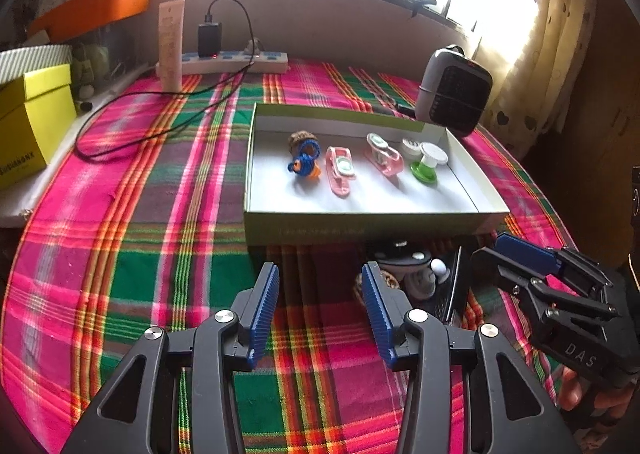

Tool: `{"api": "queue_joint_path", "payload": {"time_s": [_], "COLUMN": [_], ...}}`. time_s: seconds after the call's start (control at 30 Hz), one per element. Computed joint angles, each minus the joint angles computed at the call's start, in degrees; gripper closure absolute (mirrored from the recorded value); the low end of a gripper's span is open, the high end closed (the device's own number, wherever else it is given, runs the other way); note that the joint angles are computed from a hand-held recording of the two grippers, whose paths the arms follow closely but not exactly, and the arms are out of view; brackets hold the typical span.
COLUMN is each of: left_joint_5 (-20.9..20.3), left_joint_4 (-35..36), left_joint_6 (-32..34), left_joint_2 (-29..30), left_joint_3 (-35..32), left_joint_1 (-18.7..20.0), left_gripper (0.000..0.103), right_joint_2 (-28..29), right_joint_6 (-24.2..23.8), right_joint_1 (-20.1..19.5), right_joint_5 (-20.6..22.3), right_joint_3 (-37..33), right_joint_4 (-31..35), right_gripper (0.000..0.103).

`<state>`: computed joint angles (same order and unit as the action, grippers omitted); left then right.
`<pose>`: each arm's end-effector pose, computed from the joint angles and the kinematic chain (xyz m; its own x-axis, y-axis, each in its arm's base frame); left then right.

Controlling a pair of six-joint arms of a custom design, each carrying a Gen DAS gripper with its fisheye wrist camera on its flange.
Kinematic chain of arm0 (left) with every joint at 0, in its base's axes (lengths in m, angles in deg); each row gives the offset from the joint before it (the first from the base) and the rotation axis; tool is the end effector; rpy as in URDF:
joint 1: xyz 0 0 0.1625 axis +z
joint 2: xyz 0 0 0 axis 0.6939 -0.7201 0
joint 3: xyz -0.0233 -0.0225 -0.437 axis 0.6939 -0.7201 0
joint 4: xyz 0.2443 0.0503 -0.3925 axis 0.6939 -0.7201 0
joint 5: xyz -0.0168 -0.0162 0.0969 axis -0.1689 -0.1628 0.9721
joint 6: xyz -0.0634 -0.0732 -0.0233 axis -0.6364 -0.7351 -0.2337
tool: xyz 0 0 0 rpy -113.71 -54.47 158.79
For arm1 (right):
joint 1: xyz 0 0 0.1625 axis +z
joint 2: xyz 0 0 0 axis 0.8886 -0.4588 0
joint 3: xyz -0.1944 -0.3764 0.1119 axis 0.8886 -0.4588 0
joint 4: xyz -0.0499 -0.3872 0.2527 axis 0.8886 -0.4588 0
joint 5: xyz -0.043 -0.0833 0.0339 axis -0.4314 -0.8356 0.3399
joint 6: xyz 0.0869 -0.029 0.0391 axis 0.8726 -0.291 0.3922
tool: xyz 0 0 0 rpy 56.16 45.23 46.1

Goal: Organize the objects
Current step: 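Position the right tool around the black rectangular object while the left tool approaches the walnut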

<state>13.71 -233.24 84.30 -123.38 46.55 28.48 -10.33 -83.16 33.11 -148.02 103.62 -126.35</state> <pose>-0.0878 -0.8245 0.0954 -0.7288 0.5114 -0.4554 0.6610 0.6989 -0.2730 0.1543 -0.7426 -0.0029 -0.7887 0.1021 0.6062 -0.3843 0.6879 -0.6158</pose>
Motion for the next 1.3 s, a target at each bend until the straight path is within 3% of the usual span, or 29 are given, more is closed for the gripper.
{"api": "queue_joint_path", "payload": {"time_s": [0.47, 0.57, 0.7, 1.07, 1.3], "left_joint_5": [-1.08, -1.11, -1.23, -1.55, -2.38], "left_joint_4": [2.77, 3.02, 3.16, 3.63, 3.97], "left_joint_6": [-0.74, -1.05, -1.00, -1.04, -1.19], "left_joint_2": [-0.02, 0.03, 0.01, -0.06, -0.25], "left_joint_3": [-0.46, -0.69, -0.77, -0.79, -0.52], "left_joint_1": [0.75, 0.90, 0.98, 1.04, 0.95], "left_gripper": [0.058, 0.058, 0.058, 0.058, 0.058], "right_joint_2": [0.52, 0.58, 0.85, 1.62, 2.59], "right_joint_6": [2.11, 2.78, 3.20, 2.32, -0.88], "right_joint_1": [0.07, 0.12, 0.18, 0.74, 1.45], "right_joint_5": [0.39, 0.75, 1.00, -1.54, -6.10], "right_joint_3": [-0.30, -0.42, -0.68, -1.51, -2.20], "right_joint_4": [2.42, 3.32, 4.38, 5.52, 6.57], "right_gripper": [0.058, 0.050, 0.049, 0.049, 0.049]}}
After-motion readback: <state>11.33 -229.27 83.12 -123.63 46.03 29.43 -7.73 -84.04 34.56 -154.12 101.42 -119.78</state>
